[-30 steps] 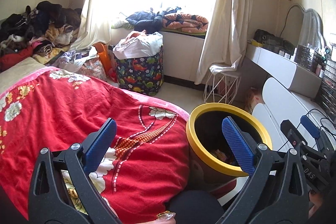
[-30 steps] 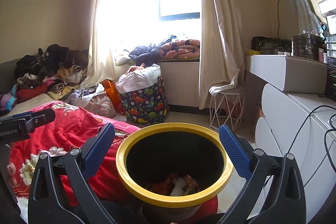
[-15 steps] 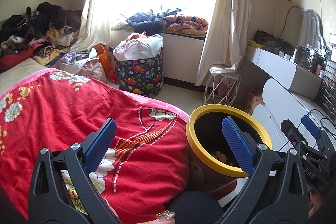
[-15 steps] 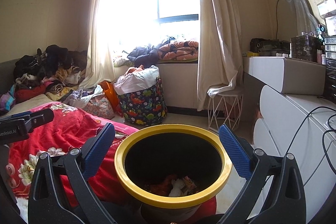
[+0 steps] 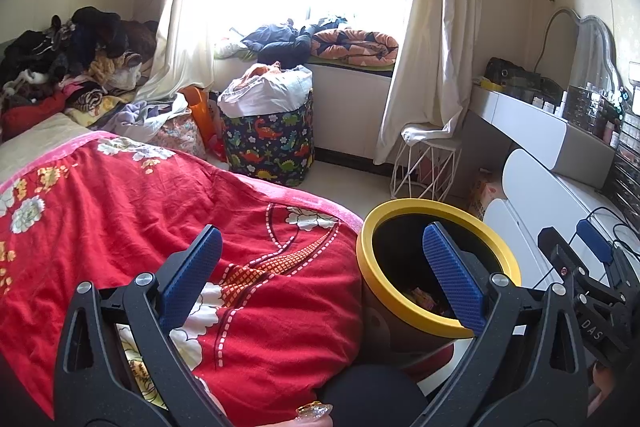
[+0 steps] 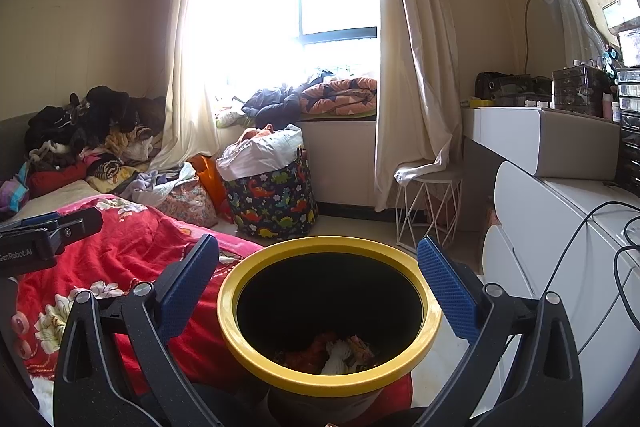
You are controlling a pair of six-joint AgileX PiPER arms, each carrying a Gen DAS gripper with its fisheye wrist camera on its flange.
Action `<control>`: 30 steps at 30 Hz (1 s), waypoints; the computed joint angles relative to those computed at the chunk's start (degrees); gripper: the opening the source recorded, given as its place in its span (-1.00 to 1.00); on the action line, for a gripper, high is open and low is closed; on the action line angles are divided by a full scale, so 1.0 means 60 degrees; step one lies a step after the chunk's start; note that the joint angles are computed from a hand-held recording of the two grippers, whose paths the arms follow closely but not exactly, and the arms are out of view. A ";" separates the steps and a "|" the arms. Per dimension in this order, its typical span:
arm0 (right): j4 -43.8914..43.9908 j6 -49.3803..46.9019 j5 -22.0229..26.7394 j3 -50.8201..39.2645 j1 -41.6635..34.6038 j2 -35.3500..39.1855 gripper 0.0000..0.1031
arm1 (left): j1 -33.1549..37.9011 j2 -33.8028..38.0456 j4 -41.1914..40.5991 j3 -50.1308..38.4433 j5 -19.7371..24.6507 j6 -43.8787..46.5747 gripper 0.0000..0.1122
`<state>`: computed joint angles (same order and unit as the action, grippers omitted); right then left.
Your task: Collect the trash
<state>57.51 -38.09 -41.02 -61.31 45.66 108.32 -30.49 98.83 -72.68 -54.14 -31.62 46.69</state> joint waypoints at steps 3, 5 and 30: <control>-0.0007 0.0005 -0.0034 0.0004 -0.0004 0.0007 0.87 | 0.0007 -0.0005 0.0014 0.0019 -0.0024 -0.0009 0.64; 0.0052 -0.0054 -0.0069 0.0023 0.0007 -0.0066 0.87 | 0.0023 -0.0047 0.0073 0.0077 -0.0052 -0.0072 0.64; 0.0096 -0.0030 -0.0180 0.0076 0.0043 -0.0113 0.87 | 0.0037 -0.0122 -0.0026 0.0081 -0.0071 0.0062 0.64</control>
